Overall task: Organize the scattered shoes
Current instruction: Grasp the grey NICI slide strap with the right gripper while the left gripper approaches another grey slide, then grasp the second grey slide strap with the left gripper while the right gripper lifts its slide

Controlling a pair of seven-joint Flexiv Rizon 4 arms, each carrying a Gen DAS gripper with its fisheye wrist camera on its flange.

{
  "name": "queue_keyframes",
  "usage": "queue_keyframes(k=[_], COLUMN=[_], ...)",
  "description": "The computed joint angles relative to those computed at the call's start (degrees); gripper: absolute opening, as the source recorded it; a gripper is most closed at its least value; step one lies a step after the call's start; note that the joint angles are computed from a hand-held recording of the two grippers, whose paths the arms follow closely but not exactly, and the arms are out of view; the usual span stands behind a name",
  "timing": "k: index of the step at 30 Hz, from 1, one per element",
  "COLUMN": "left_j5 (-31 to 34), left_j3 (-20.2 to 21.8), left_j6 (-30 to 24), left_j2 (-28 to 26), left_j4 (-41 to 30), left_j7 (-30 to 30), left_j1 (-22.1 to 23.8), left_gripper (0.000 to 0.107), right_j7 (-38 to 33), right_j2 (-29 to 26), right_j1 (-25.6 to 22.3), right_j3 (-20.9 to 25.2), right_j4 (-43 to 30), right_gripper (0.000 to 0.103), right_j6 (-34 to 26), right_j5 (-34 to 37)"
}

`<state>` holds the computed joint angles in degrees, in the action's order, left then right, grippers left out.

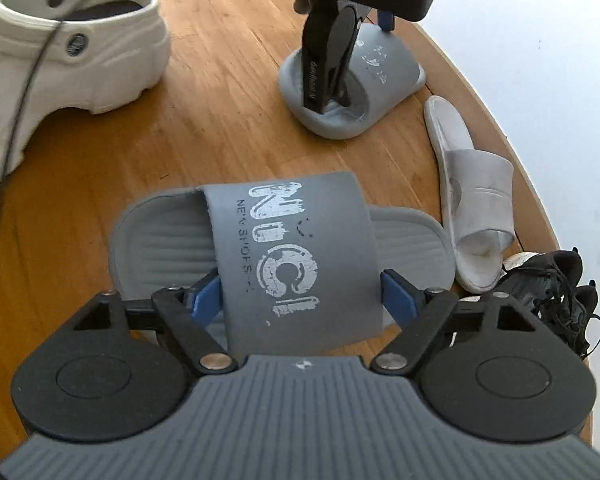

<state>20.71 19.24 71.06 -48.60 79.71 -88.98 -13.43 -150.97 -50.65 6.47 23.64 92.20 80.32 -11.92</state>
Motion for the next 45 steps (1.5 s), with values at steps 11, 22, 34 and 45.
queue_keyframes(k=[11, 22, 34, 45], left_j5=[-5.9, -1.8, -6.2, -22.3], left_j3=[-6.8, -4.2, -3.0, -16.3], left_j6=[-8.3, -6.5, -1.3, -8.5], left_j2=[5.2, 3.8, -1.5, 0.5], left_j4=[5.4, 1.7, -4.0, 1.8], left_j7=[-1.4, -0.8, -11.8, -1.3], left_j1=[2.1, 0.6, 2.3, 12.2], left_gripper=[0.059, 0.075, 0.089, 0.09], right_j7=[3.8, -0.8, 4.7, 20.0], right_j2=[8.5, 7.9, 8.7, 8.3], right_j1=[-2.2, -7.4, -6.7, -0.4], right_j3=[-3.8, 3.4, 2.6, -5.4], right_j4=[8.1, 6.6, -2.6, -6.9], right_gripper=[0.076, 0.084, 0.086, 0.093], right_j6=[-1.6, -5.7, -25.2, -27.8], right_j5=[2.8, 6.2, 20.6, 27.4])
